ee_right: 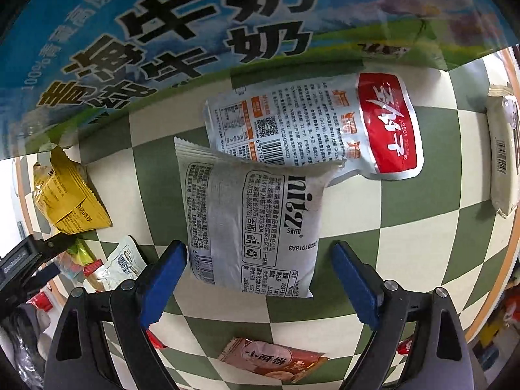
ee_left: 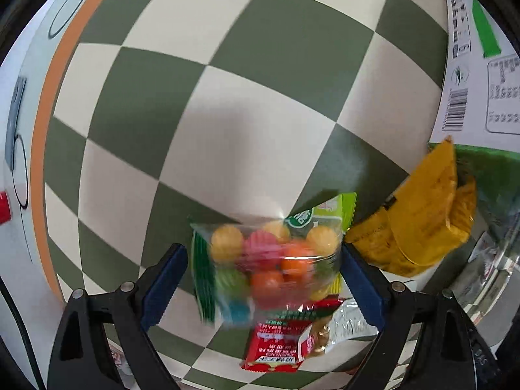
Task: Organize snacks
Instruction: 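Grasp the candy-ball bag with the left tool while the right tool grasps the white Ritz-style bag, then place the candy-ball bag and white bag into the box, opening both tools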
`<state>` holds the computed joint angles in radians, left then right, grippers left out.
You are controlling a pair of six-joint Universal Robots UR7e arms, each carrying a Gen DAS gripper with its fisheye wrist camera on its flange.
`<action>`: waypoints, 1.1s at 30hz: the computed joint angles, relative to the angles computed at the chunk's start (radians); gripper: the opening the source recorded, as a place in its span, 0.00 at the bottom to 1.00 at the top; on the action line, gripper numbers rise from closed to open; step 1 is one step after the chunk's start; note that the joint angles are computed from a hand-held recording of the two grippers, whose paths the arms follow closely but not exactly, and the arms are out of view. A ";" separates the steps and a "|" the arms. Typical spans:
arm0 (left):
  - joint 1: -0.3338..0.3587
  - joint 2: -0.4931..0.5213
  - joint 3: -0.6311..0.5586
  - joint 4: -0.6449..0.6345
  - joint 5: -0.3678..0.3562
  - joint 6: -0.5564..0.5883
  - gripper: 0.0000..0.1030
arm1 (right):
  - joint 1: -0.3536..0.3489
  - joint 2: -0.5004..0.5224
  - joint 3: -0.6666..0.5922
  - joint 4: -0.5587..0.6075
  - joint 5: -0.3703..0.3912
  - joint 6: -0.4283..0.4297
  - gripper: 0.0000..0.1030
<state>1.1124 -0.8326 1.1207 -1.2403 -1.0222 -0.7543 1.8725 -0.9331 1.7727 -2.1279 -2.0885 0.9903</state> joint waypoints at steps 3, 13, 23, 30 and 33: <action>-0.010 -0.020 0.038 -0.064 0.005 0.033 0.71 | -0.009 0.004 -0.014 0.009 0.011 0.003 0.90; -0.084 -0.110 0.189 -0.099 0.050 0.000 0.63 | -0.019 0.009 -0.060 0.059 -0.047 -0.029 0.70; -0.159 -0.158 0.188 -0.142 0.010 0.021 0.62 | 0.021 -0.114 0.067 -0.074 0.030 -0.089 0.70; -0.244 -0.142 0.106 -0.202 -0.023 0.160 0.62 | 0.089 -0.223 0.069 -0.111 0.054 -0.135 0.70; -0.257 -0.068 -0.009 -0.195 -0.029 0.237 0.62 | 0.109 -0.245 0.023 -0.127 0.060 -0.155 0.70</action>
<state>0.8551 -0.9005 1.1115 -1.4351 -1.0507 -0.5174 1.9812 -1.1777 1.7958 -2.2547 -2.0289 0.8356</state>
